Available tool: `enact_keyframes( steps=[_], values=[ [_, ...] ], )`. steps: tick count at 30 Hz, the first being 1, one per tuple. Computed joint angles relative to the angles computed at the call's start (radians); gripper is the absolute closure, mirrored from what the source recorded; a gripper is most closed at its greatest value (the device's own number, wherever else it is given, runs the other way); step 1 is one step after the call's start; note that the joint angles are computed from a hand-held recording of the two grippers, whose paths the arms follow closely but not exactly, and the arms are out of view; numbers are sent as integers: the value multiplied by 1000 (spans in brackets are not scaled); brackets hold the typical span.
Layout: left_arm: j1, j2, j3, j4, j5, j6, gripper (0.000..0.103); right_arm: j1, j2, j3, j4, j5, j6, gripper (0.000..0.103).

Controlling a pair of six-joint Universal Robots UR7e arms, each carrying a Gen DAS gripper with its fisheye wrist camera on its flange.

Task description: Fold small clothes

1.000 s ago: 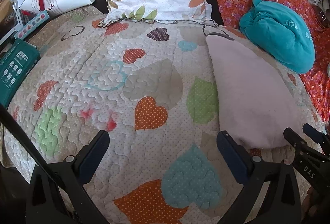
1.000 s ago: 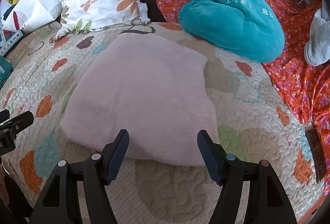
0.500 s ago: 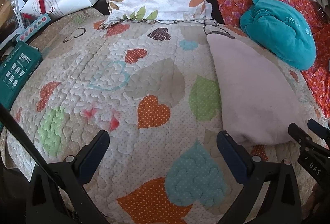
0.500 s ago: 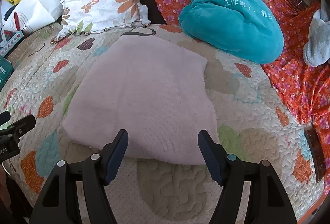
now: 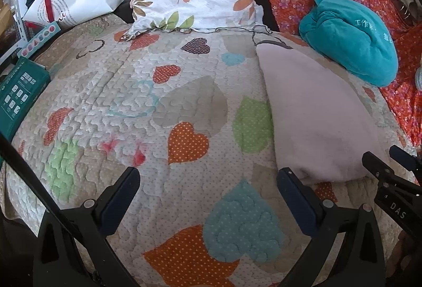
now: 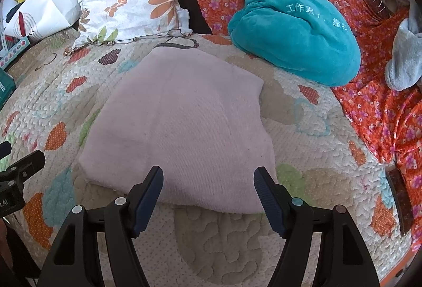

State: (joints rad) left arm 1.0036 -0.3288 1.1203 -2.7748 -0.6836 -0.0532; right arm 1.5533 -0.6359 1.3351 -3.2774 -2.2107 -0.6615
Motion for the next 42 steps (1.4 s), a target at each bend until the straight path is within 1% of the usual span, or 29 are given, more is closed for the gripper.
enact_keyframes(
  steps=[15,30,35,38,42],
  values=[
    [13,-8,-5,76,-43,-58,0,4,6,-5,-16,-4,-18,25],
    [10,-8,8,63,-51,-27,0,3,7,-4,-18,-6,-22,24],
    [12,-15,16,70,-85,-27,0,3,8,-4,-20,-8,-23,24],
    [14,-15,14,79,-92,-31,0,3,8,-5,-23,-14,-25,24],
    [21,-19,7,113,-118,-59,0,1,5,-8,-13,-16,-16,24]
  ],
)
